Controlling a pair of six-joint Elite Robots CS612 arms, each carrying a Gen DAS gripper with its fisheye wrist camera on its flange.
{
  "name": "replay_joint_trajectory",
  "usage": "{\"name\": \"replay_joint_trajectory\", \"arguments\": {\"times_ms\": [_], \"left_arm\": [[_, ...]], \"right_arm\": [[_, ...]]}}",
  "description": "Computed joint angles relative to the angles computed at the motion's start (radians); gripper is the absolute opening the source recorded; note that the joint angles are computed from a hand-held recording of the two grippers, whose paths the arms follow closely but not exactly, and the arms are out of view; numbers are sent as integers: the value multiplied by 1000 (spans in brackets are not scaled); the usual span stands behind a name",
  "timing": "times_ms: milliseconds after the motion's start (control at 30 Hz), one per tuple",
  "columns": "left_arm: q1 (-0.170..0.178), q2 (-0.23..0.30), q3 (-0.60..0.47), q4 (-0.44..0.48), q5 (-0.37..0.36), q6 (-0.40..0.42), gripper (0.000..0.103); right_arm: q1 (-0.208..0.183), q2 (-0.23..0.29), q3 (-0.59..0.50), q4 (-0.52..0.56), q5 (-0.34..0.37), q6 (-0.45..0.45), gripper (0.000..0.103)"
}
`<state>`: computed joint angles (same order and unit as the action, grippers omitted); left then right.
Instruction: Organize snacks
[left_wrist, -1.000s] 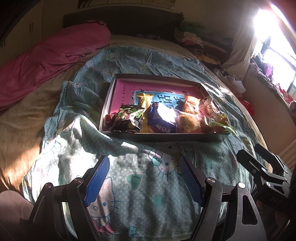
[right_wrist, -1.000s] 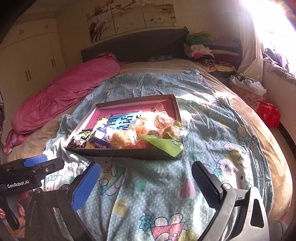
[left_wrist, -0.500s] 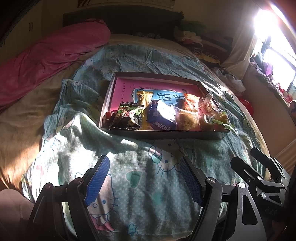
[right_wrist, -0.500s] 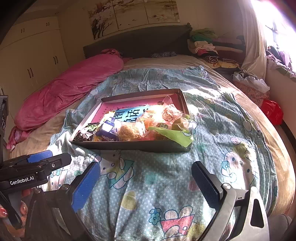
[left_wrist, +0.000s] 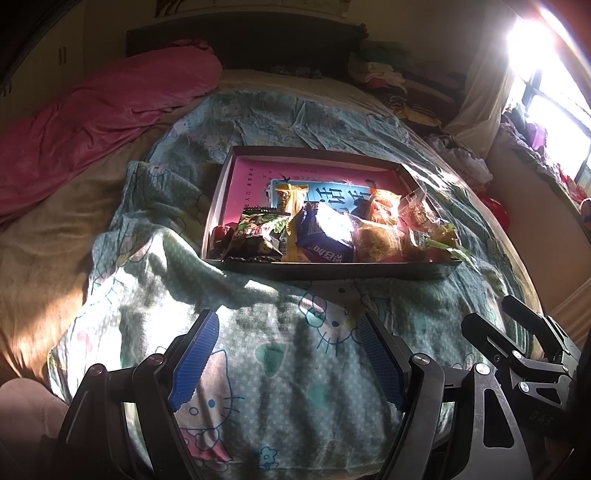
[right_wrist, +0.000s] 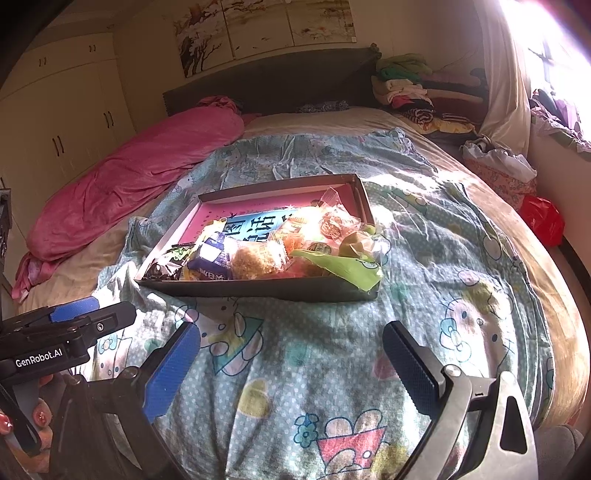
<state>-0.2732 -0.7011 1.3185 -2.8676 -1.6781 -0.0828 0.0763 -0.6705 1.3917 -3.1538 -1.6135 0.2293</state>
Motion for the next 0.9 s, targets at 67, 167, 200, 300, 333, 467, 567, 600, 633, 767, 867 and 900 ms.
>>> {"name": "replay_joint_trajectory", "arguments": {"times_ms": [67,167,200,300,333,467,567,600,633,767,867,900], "left_arm": [[1,1,-2,2,-2,-2,79],[2,0,-2,3,-7,0,79],[2,0,-2,3,-5,2,79],[1,0,-2,2,-6,4,79],[1,0,-1,2,-5,3,79],[1,0,-2,3,-7,0,79],[1,1,-5,7,-5,0,79],[1,1,-6,7,-6,0,79],[1,1,-5,6,-5,0,79],[2,2,-5,4,-3,0,79],[2,4,-7,13,0,-3,79],[2,4,-9,18,1,-5,79]], "right_arm": [[0,0,-1,1,-1,-1,100],[0,0,-1,1,-4,-2,100],[0,0,-1,1,-5,-3,100],[0,0,-1,1,-7,-3,100],[0,0,-1,2,-7,-3,100],[0,0,-2,6,-8,-5,100],[0,0,-1,5,-9,-4,100],[1,0,-2,5,-10,-4,100],[1,0,-2,6,-10,-4,100],[1,0,-1,6,-10,-5,100],[0,0,-1,4,-12,-5,100],[1,0,-2,5,-11,-4,100]]}}
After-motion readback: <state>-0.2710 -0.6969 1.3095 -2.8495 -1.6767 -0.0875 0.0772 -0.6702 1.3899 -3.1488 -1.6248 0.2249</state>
